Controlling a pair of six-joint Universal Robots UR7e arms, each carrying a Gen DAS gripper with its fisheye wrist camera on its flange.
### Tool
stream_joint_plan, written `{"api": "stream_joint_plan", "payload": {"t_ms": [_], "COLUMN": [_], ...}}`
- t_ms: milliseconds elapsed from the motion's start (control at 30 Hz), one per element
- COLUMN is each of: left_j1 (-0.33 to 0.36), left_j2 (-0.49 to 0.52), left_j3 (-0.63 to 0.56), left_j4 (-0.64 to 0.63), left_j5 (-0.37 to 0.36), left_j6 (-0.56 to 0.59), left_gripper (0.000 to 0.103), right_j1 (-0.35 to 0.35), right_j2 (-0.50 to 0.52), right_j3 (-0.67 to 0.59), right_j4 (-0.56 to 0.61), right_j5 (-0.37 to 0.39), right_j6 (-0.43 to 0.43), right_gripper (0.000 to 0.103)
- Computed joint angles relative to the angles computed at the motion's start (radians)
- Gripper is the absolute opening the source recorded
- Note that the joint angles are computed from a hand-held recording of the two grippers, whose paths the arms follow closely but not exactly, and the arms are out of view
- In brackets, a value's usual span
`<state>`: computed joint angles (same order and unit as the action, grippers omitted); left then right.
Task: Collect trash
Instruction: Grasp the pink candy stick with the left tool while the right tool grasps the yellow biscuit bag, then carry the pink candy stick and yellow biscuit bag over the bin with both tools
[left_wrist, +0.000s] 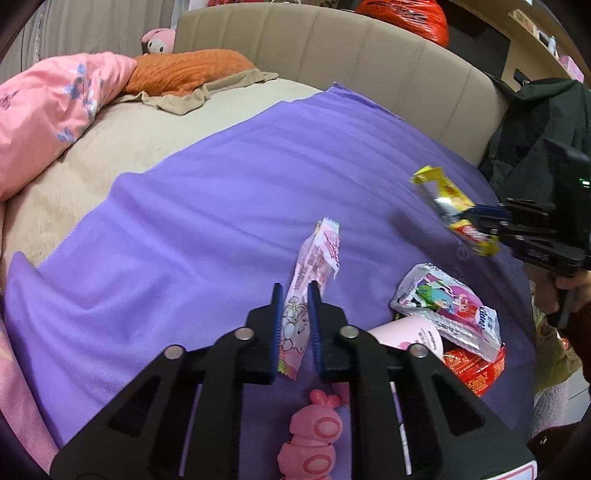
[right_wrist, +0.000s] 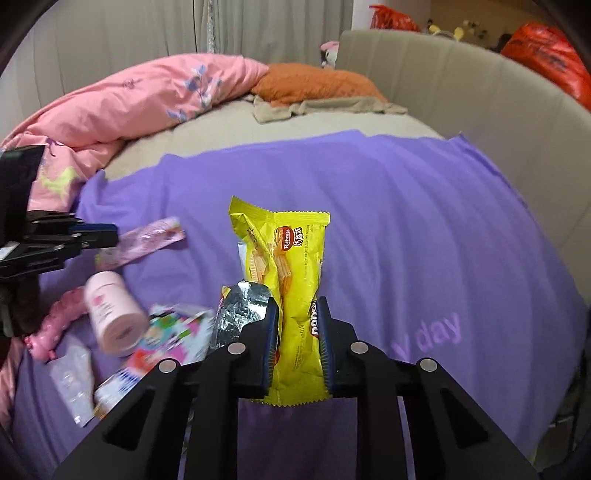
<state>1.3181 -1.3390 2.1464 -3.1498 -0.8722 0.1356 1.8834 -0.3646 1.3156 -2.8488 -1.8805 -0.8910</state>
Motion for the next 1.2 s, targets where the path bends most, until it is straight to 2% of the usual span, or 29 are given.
{"api": "stream_joint_plan", "payload": {"t_ms": [100, 167, 267, 367, 433, 467, 500, 567, 633, 667, 733, 833, 867, 900, 967, 1067, 1167, 1200], "left_j1": [-0.013, -0.010, -0.005, -0.025, -0.051, -0.066, -0.069, -0.055, -0.032, -0.032, -0.033, 0.004, 0.017, 0.025, 0.023, -0.020, -0.106, -0.141], "left_j2": [-0.001, -0.010, -0.026, -0.042, -0.048, -0.044, -0.040, -0.038, -0.028, -0.019, 0.014, 0.008, 0.003, -0.001, -0.015, -0.032, -0.064, -0.082], "left_j3": [0.011, 0.016, 0.023, 0.046, 0.070, 0.086, 0.091, 0.087, 0.072, 0.064, 0.048, 0.016, 0.007, 0.006, 0.024, 0.064, 0.124, 0.149], "left_j4": [-0.032, -0.039, -0.035, -0.047, -0.078, -0.129, -0.151, -0.132, -0.105, -0.092, -0.085, 0.034, 0.065, 0.070, 0.033, -0.037, -0.091, -0.100], "left_j5": [0.017, -0.002, -0.022, -0.020, -0.008, -0.003, -0.005, -0.028, -0.036, -0.013, 0.065, 0.054, 0.044, 0.039, 0.035, 0.085, 0.164, 0.170], "left_j6": [0.025, 0.022, -0.018, -0.041, -0.028, 0.018, 0.050, 0.064, 0.046, 0.048, 0.060, -0.043, -0.082, -0.097, -0.102, -0.092, -0.098, -0.109], "left_gripper": [0.003, 0.001, 0.000, 0.000, 0.000, 0.001, 0.005, 0.049, 0.053, 0.054, 0.054, 0.050, 0.037, 0.030, 0.011, 0.011, 0.011, 0.011], "right_j1": [0.007, 0.013, 0.020, 0.016, 0.013, 0.012, 0.010, 0.003, 0.001, -0.001, -0.006, -0.029, -0.035, -0.042, -0.057, -0.077, -0.086, -0.090], "right_j2": [-0.064, -0.113, -0.178, -0.247, -0.295, -0.313, -0.336, -0.380, -0.407, -0.421, -0.436, -0.456, -0.458, -0.455, -0.450, -0.457, -0.463, -0.472], "right_j3": [0.093, 0.173, 0.293, 0.403, 0.479, 0.504, 0.533, 0.594, 0.645, 0.674, 0.713, 0.759, 0.767, 0.771, 0.784, 0.801, 0.815, 0.822], "right_j4": [-0.039, -0.084, -0.178, -0.250, -0.309, -0.322, -0.330, -0.357, -0.399, -0.423, -0.471, -0.514, -0.520, -0.532, -0.556, -0.558, -0.577, -0.579], "right_j5": [-0.005, -0.013, -0.018, 0.010, 0.024, 0.028, 0.035, 0.042, 0.031, 0.023, 0.006, 0.005, 0.007, 0.006, 0.013, 0.052, 0.069, 0.079], "right_j6": [0.022, 0.029, 0.030, 0.058, 0.071, 0.075, 0.083, 0.087, 0.067, 0.051, 0.031, 0.053, 0.062, 0.072, 0.096, 0.123, 0.124, 0.125], "right_gripper": [0.020, 0.020, 0.020, 0.020, 0.020, 0.020, 0.020, 0.020, 0.020, 0.020, 0.020, 0.020, 0.020, 0.020, 0.020, 0.020, 0.020, 0.020]}}
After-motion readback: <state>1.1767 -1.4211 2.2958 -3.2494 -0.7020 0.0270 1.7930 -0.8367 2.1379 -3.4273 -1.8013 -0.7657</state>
